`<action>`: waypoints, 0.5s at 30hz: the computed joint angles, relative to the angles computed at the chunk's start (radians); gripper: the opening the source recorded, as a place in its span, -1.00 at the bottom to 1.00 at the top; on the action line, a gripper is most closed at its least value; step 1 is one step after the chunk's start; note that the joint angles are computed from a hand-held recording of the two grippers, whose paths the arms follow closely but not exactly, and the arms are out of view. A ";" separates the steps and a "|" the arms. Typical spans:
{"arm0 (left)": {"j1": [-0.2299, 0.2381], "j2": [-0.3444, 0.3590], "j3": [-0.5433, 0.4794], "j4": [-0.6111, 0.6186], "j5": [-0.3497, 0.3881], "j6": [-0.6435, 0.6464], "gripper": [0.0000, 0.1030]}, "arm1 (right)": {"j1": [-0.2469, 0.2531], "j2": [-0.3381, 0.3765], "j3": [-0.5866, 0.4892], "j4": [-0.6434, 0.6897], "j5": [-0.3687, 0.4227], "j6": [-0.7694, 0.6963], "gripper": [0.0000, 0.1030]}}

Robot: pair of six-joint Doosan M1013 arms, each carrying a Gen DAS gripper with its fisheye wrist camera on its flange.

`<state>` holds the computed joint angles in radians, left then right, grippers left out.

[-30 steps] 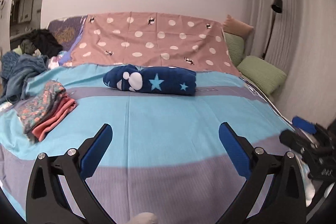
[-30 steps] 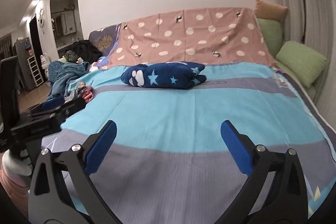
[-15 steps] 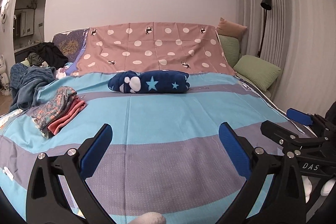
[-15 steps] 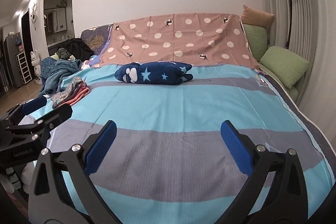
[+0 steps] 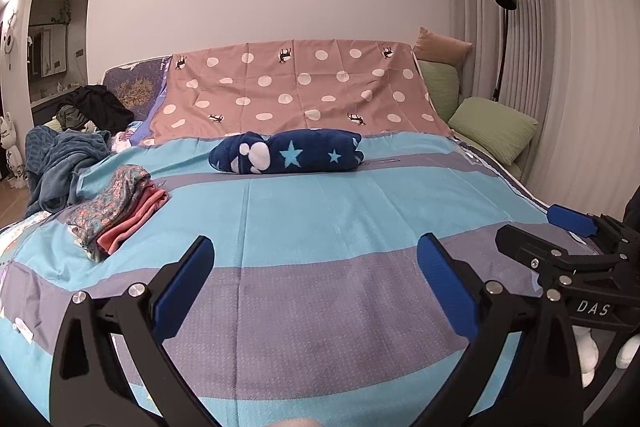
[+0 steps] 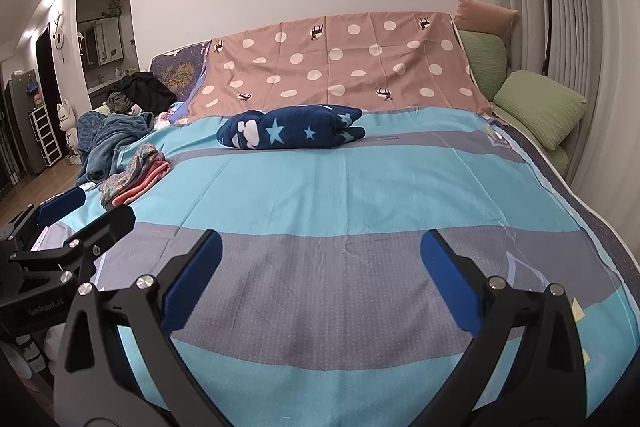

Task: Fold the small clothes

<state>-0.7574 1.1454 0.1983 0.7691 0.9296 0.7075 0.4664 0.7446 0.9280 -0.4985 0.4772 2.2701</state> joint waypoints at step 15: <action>-0.003 0.071 -0.146 -0.033 0.081 0.073 0.97 | -0.001 -0.005 0.008 0.034 -0.001 -0.024 0.96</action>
<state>-0.7599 1.2160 0.0524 0.7365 1.0105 0.7806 0.4653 0.7401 0.9358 -0.4641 0.4766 2.2459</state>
